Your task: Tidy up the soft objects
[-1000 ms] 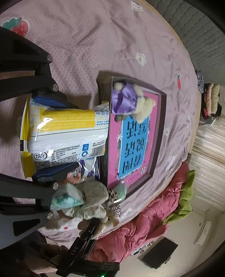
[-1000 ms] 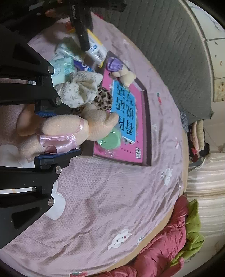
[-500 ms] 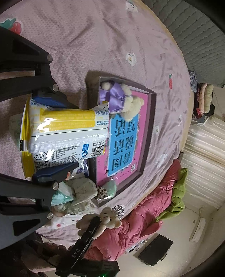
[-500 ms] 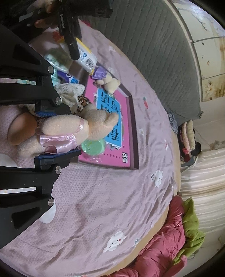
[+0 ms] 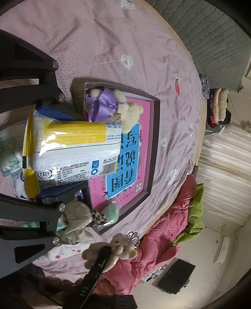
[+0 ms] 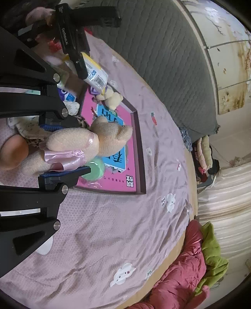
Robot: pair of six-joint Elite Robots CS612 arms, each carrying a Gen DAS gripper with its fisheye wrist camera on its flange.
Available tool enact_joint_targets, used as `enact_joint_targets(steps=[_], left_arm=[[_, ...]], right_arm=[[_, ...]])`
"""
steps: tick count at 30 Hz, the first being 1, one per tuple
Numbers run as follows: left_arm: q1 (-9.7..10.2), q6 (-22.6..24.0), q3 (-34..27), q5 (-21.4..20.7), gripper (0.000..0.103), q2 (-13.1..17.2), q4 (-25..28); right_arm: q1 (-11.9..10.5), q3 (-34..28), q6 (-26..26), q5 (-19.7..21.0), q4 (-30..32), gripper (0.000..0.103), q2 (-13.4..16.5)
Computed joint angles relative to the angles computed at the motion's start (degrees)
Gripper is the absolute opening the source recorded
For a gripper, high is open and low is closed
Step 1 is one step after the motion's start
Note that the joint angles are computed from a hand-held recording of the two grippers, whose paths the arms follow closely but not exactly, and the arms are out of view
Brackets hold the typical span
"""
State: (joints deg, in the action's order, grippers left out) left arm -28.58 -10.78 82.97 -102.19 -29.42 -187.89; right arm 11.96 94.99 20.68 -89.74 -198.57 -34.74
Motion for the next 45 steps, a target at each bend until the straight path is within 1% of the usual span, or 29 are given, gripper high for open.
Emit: enact_joint_targets(steps=[3, 6, 12, 17, 25, 28, 34, 40, 45], left_arm=[[0.06, -0.02, -0.67, 0.21, 0.056, 0.33, 0.04], [-0.12, 0.80, -1.00, 1.40, 0.056, 0.43, 0.13], [0.00, 0.38, -1.62, 1.43, 0.056, 0.70, -0.61], [0.00, 0.35, -1.99, 1.39, 0.056, 0.89, -1.12], [-0.22, 1.44, -3.06, 1.50, 0.056, 1.34, -1.77], [-0.39, 2.47, -3.75, 2.43, 0.056, 1.62, -2.02], [-0.11, 1.81, -5.32, 2.13, 0.056, 2.34, -1.74], [-0.07, 1.91, -5.43, 2.08, 0.056, 2.37, -1.75], [0.04, 2.07, -7.12, 2.10, 0.056, 2.99, -0.71]], right_arm=[[0.05, -0.62, -0.23, -0.09, 0.25, 0.031, 0.22], [0.12, -1.07, -0.48, -0.26, 0.74, 0.031, 0.36], [0.02, -1.42, 0.77, -0.79, -0.08, 0.031, 0.61], [-0.11, -2.23, 1.52, -0.09, -0.72, 0.031, 1.06], [-0.46, -4.03, 4.21, 3.40, -2.87, 0.031, 2.21], [-0.46, -4.47, 4.58, 3.63, -2.87, 0.031, 2.37], [-1.16, -4.91, 7.51, 6.57, -4.02, 0.031, 2.99], [-1.67, -5.41, 10.04, 8.33, -4.92, 0.031, 3.54], [-1.86, -5.96, 11.82, 9.67, -4.82, 0.031, 3.92]])
